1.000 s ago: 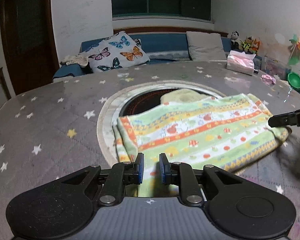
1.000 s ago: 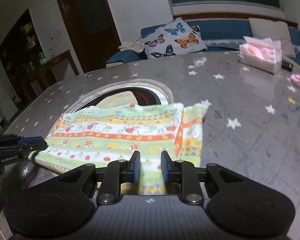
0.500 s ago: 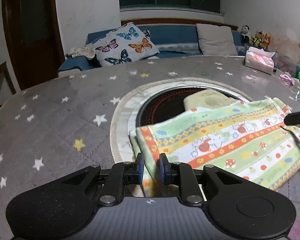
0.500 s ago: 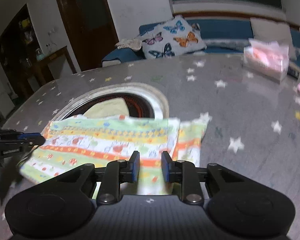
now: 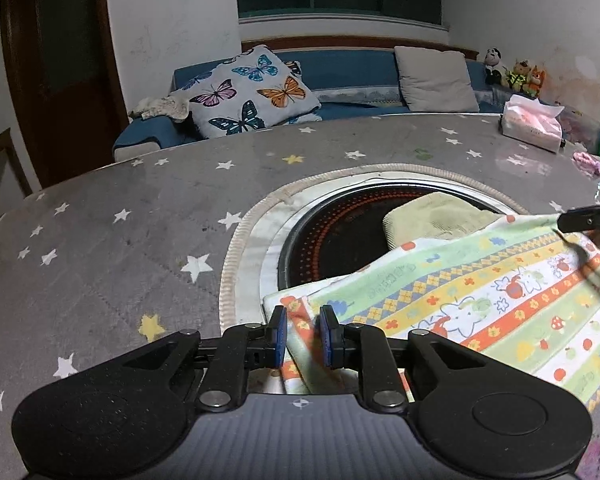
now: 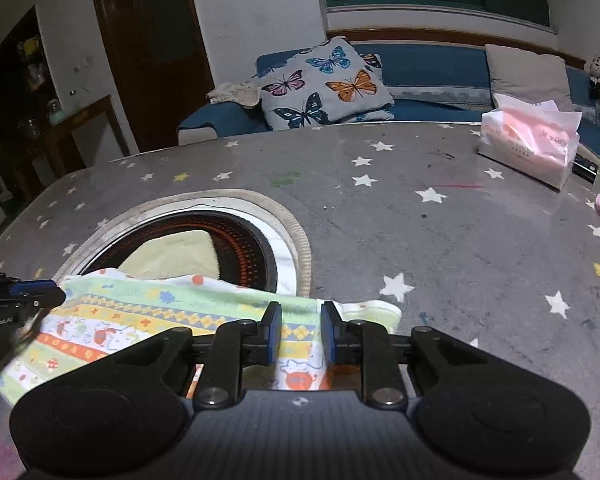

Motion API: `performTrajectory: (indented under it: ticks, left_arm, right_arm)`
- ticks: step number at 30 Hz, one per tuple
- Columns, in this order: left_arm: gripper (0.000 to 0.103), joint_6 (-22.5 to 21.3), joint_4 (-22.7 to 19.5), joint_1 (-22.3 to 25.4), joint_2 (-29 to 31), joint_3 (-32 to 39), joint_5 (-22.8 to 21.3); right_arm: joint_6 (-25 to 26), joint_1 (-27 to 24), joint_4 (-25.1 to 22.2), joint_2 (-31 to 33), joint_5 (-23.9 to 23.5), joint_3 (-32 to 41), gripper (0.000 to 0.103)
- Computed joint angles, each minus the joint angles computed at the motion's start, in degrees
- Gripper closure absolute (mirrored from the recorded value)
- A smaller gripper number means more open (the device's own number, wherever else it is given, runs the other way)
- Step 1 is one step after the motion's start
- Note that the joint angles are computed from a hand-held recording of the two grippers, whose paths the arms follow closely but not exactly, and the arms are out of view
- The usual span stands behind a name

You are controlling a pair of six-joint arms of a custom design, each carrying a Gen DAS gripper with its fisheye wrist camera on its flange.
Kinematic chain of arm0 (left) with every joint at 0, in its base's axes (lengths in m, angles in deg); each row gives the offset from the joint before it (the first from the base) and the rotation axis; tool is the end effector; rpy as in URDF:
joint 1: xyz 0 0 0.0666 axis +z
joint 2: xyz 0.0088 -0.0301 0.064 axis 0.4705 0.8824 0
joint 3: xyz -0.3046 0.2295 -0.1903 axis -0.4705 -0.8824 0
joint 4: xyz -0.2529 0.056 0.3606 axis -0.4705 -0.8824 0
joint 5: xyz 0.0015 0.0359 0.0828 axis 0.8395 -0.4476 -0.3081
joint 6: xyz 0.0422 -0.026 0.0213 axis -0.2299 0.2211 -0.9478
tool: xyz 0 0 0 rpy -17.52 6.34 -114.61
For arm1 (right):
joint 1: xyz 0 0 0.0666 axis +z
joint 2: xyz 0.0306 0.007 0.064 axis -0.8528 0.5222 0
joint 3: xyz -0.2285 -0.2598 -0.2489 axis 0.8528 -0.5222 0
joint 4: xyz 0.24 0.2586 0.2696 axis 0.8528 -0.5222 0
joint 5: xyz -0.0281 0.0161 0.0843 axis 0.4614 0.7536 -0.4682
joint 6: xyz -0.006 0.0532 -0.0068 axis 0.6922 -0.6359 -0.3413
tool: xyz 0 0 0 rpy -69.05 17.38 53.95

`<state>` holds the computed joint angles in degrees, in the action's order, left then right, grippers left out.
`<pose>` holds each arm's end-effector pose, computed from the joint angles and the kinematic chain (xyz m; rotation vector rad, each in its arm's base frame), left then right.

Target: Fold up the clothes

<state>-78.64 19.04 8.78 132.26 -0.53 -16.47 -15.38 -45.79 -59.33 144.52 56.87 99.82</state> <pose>0.6155 -0.2083 0.4030 0.1589 2.2752 -0.0014 0.6538 0.1538 0.4064 -0.2690 2.2991 0.3588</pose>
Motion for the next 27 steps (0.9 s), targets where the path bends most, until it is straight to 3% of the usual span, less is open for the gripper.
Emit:
performTrajectory:
  ticks: [6, 8, 13, 18, 24, 27]
  left_arm:
    - [0.061, 2.57, 0.43, 0.75, -1.9, -1.1, -1.66]
    - [0.047, 3.59, 0.42, 1.14, -2.66, -1.48, -2.34]
    - [0.031, 6.05, 0.64, 1.99, -4.69, -2.93, -3.01]
    - [0.027, 9.86, -0.35, 2.75, -6.09, -4.18, -1.92]
    - [0.025, 14.8, -1.29, 3.7, -7.38, -5.63, 2.38]
    - [0.024, 17.01, -1.63, 4.0, -7.5, -5.7, 4.66]
  right_arm:
    - [5.69, 2.2, 0.62, -3.31, -4.24, -1.99, 0.073]
    - [7.86, 3.54, 0.23, -4.08, -6.37, -2.42, 0.073]
    - [14.61, 7.77, -2.09, -4.89, -10.82, -2.81, 0.063]
    - [22.56, 12.46, -4.98, -4.3, -11.98, -2.47, 0.063]
    - [29.66, 16.4, -5.02, -3.61, -10.8, -2.72, 0.063]
    - [31.38, 17.92, -4.4, -3.05, -7.55, -2.94, 0.064]
